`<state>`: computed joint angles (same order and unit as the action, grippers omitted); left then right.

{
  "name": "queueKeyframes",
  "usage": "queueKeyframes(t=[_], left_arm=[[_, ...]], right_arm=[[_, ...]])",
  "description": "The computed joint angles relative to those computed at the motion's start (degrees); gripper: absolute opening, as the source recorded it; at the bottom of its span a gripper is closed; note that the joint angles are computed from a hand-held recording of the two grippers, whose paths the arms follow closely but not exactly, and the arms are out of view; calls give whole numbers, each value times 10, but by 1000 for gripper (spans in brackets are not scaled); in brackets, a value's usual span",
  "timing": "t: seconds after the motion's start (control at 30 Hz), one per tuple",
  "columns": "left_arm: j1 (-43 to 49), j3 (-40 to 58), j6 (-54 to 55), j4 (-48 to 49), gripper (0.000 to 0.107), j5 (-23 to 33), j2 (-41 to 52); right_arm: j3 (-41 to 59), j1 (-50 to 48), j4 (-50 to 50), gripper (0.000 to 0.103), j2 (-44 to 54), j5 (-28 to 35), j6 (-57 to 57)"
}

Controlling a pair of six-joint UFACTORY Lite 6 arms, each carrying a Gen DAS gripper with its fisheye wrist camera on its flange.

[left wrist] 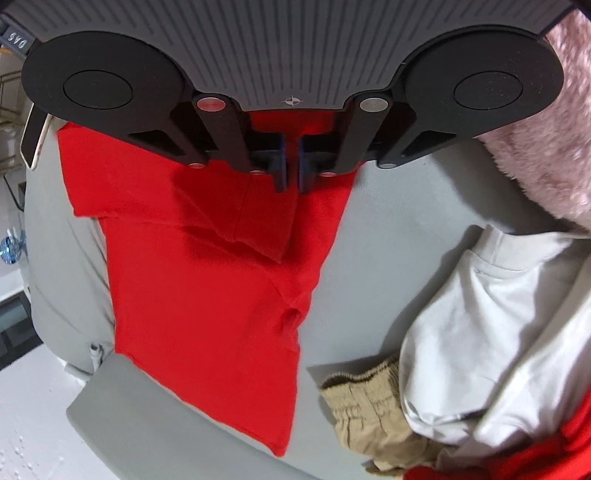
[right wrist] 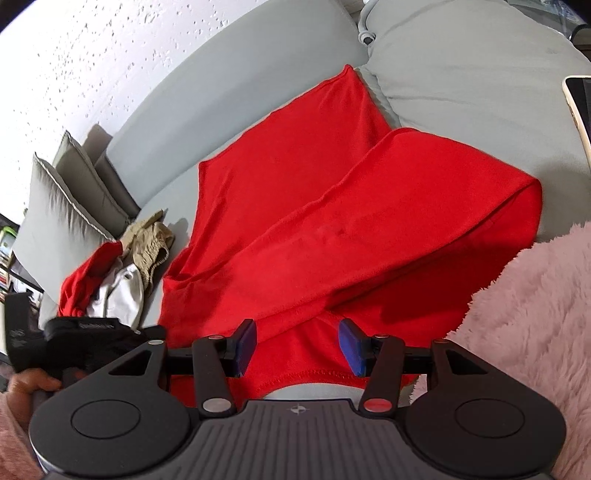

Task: Fold clothes
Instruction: 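Pinch the shirt hem with the left gripper and tug it straight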

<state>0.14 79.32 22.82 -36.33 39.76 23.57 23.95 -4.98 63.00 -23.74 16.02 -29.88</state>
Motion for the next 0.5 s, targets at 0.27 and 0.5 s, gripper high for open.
queueKeyframes(t=[0.27, 0.5], left_arm=[[-16, -106, 15, 15, 2, -85, -135], [-19, -122, -10, 70, 2, -127, -120]], right_arm=[[11, 20, -106, 51, 9, -14, 96], [22, 32, -154, 51, 25, -21, 135]])
